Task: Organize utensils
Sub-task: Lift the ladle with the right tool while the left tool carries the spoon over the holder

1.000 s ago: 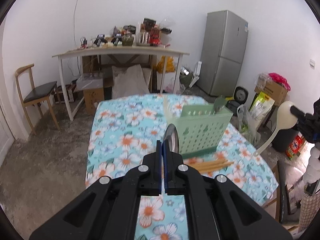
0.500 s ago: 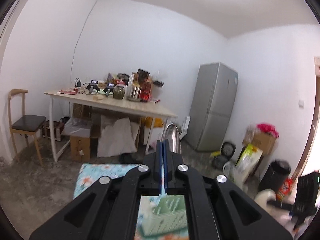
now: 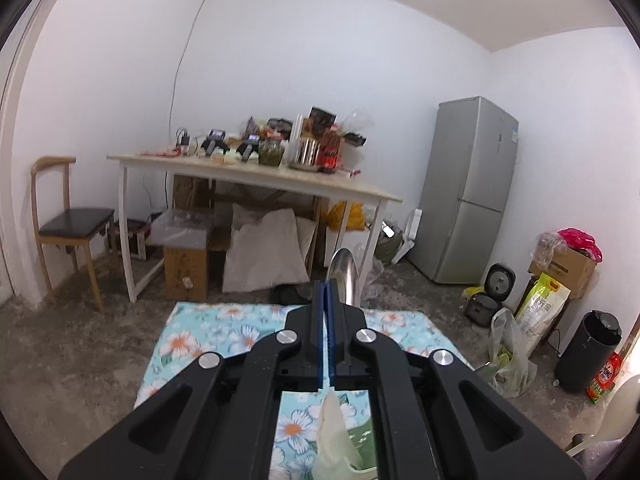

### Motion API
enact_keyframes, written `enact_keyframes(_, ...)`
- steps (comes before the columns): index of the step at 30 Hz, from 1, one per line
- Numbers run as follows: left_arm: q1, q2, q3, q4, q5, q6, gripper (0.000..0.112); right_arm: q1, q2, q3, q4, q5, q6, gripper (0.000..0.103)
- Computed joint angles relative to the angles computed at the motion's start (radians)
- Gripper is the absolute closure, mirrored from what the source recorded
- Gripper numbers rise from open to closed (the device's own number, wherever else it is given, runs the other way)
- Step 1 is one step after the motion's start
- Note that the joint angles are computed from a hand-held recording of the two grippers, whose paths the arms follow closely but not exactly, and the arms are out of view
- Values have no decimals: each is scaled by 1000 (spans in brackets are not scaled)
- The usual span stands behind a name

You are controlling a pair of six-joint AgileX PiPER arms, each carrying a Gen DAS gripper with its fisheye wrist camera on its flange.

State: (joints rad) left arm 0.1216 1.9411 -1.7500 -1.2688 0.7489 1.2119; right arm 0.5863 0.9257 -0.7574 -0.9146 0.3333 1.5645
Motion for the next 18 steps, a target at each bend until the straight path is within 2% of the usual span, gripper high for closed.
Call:
enact_keyframes(6,-1,-4,39,-12,-6,31,111,-7,17,-4,13,-8,-10,100)
enact_keyframes(9,18,-33,67,-112,-7,108,111,-5,31,-17,28,-8,-26,100)
enact_keyframes(11,18,-62,98,-184,-28,184,111,-8,38,-23,34,-11,-35,100)
enact_keyframes(14,-1,-76,115,-208,-66,246,111,-4,45,-30,33,-13,-36,100)
enact_keyframes(18,-67,-70,177,-255,-174,404,111,12,55,-40,29,1,-39,100)
